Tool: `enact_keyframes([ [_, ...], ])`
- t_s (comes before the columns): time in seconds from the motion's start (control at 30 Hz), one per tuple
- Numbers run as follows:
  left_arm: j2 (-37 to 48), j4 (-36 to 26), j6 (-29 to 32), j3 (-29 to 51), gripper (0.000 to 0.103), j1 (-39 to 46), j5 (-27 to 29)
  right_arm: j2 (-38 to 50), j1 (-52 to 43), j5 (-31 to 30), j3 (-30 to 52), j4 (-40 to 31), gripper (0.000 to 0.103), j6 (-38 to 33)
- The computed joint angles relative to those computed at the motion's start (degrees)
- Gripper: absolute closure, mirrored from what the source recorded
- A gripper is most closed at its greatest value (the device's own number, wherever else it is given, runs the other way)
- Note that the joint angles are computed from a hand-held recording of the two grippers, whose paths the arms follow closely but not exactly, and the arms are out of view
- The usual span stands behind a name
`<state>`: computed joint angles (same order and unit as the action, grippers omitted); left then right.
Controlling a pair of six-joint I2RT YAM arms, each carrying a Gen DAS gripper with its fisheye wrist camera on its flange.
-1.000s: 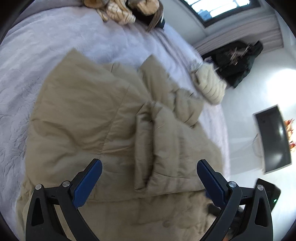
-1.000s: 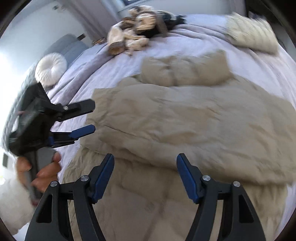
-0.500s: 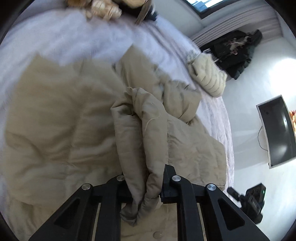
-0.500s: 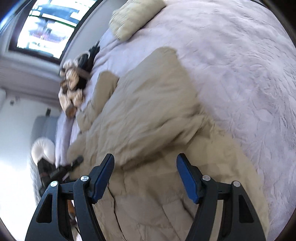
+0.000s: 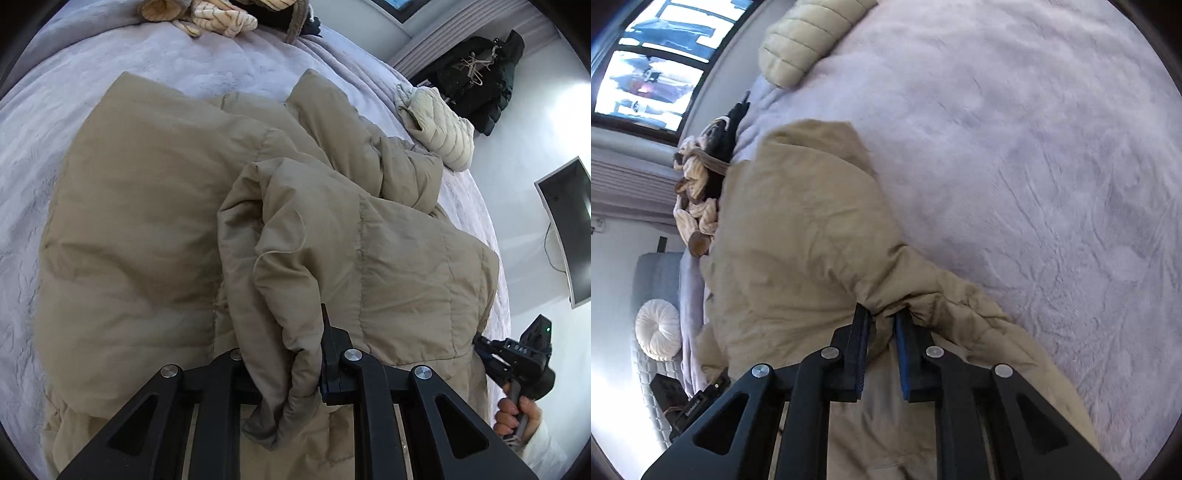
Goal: Fold large clothes
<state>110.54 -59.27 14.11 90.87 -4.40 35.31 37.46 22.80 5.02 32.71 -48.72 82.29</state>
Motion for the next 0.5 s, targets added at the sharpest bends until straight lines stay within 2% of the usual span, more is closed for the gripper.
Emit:
enact_keyframes([
  [0.1,-1.1,-1.0,0.7,1.5,0.068,0.6,-4.2,1.7,1.9,1.6,1.0,-0.9,0.089,0.1],
  [0.13,-1.9,-0.9,1.0,1.8,0.055,1.0,-6.1,2.5,2.2,1.8,1.7,-1.5,0.089,-0.5],
  [0.17,-2.7,-0.5,1.0,2.2,0.046,1.3,-7.9,3.0,2.2,1.7,2.3,-1.9,0.089,-1.1],
  [0.3,-4.6,-2.0,2.5,5.8,0.046,3.9,-10.6,3.6,3.0,0.9,5.1,-4.6,0.086,-2.5],
  [0.4,-5.1,-3.6,2.0,8.1,0.046,3.6,-7.9,4.2,5.3,1.1,10.1,-9.0,0.082,-6.1],
  [0.47,-5.3,-2.8,1.0,7.6,0.046,0.8,-7.9,1.4,7.9,4.7,13.6,-11.7,0.057,-7.9],
  [0.5,-5.6,-1.8,0.4,6.6,0.046,-0.7,-8.8,0.7,7.6,6.4,15.1,-12.9,0.034,-8.7],
])
